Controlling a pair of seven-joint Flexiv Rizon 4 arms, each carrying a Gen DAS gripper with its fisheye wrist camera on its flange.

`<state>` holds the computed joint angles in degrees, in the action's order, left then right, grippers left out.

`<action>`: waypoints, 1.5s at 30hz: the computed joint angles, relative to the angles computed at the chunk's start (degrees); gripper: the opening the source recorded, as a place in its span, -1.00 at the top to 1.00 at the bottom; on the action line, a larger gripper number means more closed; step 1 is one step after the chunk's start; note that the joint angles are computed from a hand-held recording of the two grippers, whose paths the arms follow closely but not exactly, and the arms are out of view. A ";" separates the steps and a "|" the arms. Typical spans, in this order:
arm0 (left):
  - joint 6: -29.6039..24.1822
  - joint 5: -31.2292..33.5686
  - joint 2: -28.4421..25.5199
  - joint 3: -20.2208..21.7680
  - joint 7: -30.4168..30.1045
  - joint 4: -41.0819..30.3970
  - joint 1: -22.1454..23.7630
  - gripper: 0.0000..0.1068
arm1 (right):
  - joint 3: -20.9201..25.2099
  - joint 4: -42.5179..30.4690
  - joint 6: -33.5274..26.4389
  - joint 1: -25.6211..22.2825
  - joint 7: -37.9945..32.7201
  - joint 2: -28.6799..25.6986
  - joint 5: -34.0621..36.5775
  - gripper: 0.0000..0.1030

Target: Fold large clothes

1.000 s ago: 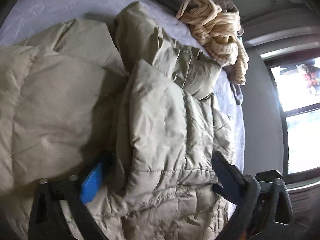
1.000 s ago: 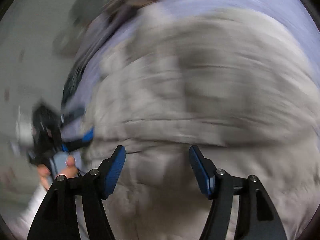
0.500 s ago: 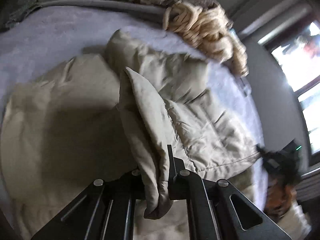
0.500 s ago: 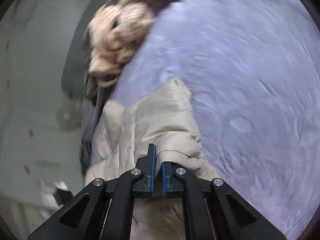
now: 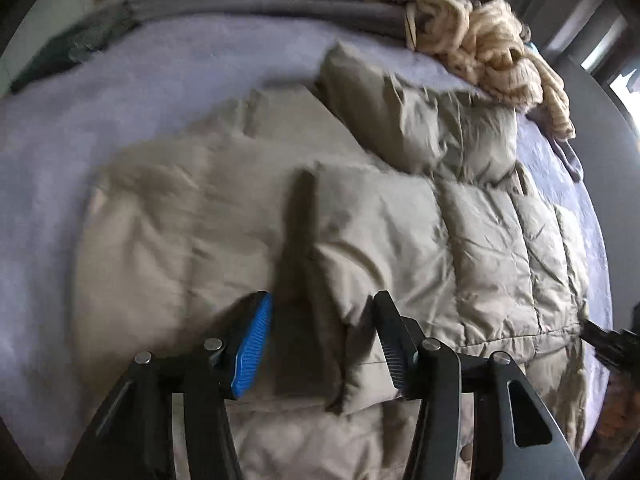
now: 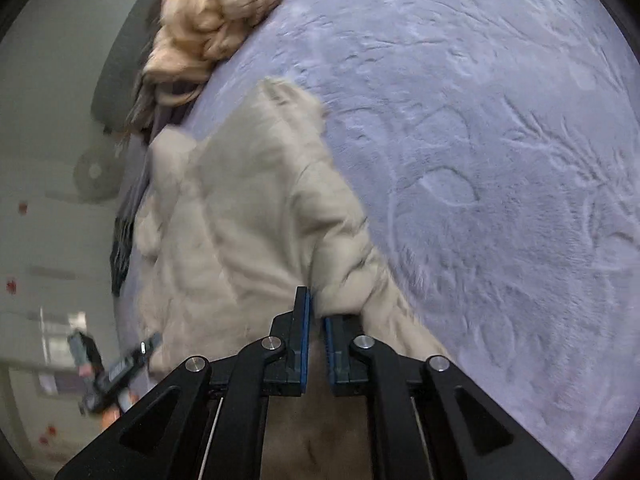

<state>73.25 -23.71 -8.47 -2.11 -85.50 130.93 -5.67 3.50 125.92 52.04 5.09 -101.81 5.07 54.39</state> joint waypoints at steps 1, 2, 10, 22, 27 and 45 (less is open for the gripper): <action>0.78 -0.84 0.87 0.00 0.80 0.77 0.25 -0.01 | -0.81 -0.15 -2.92 -0.45 -2.73 1.68 1.56 0.67; 1.37 -2.37 1.55 -0.23 2.02 1.49 0.49 -0.01 | -2.63 -0.24 -6.91 -1.19 -7.09 4.02 5.36 0.45; 3.36 -13.21 0.31 -3.40 13.55 -1.31 -1.40 0.32 | -7.70 -5.70 -3.64 -5.34 -9.26 -3.01 19.72 -0.36; 0.67 3.36 -7.62 -1.22 2.56 -7.28 -2.20 0.32 | 0.99 -13.86 1.68 -4.56 -5.33 -13.98 2.26 0.83; 3.30 1.92 -9.73 -3.69 3.66 -7.13 -1.02 0.32 | 4.00 -11.33 9.00 -3.54 -1.33 -17.93 -8.57 0.82; -0.88 15.64 -2.39 3.19 -8.29 -3.70 -3.66 0.00 | 2.97 15.02 28.80 2.60 36.36 -2.12 -58.22 0.67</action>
<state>72.36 -8.07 -10.86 1.08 -93.79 127.23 -9.33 6.48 140.94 80.84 7.69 -65.44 2.96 -3.83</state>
